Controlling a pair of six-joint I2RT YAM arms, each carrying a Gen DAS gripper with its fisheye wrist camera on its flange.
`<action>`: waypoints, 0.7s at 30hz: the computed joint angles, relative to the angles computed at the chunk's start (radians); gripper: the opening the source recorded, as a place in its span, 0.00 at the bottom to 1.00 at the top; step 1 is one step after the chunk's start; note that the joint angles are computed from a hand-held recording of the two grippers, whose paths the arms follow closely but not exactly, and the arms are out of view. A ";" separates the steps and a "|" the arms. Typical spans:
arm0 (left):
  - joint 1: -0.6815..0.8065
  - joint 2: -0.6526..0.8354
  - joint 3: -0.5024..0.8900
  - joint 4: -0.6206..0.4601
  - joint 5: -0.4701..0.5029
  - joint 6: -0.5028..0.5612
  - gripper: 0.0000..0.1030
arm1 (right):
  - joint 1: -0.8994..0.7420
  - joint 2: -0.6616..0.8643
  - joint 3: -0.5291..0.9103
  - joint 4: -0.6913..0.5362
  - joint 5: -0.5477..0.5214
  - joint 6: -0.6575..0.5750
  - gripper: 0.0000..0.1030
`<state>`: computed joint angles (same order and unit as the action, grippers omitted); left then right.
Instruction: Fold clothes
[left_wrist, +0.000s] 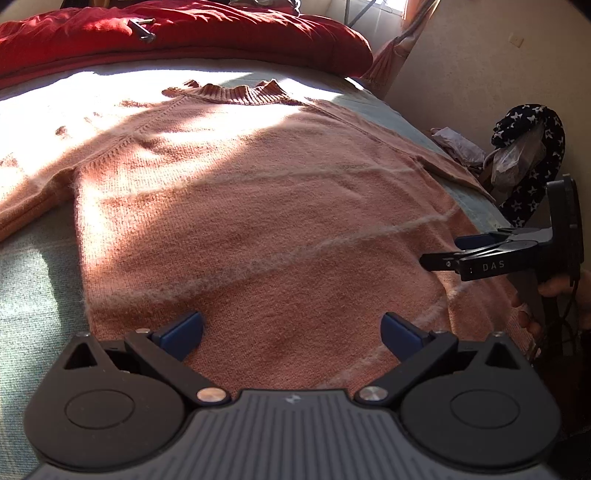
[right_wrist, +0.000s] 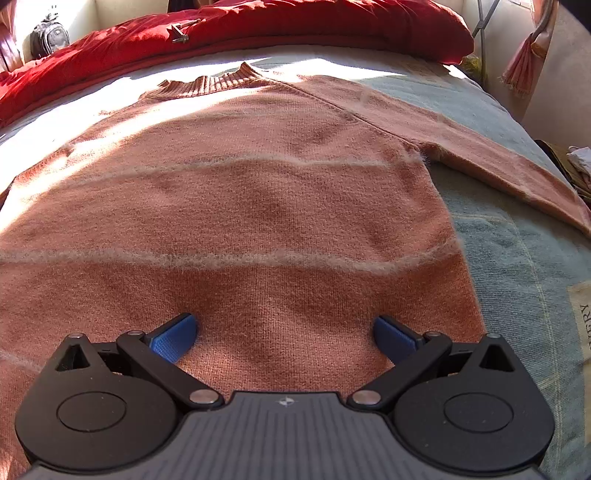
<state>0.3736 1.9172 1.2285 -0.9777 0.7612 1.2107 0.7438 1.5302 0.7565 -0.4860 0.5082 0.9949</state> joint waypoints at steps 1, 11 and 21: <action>-0.002 0.002 -0.005 0.009 -0.003 0.006 0.99 | 0.008 -0.007 -0.003 -0.007 0.004 0.006 1.00; 0.007 -0.006 -0.026 0.034 0.003 -0.011 0.99 | 0.056 -0.087 -0.075 -0.009 -0.003 0.076 1.00; 0.015 -0.115 -0.099 0.047 0.036 -0.011 0.99 | 0.141 -0.119 -0.098 -0.044 0.079 0.150 1.00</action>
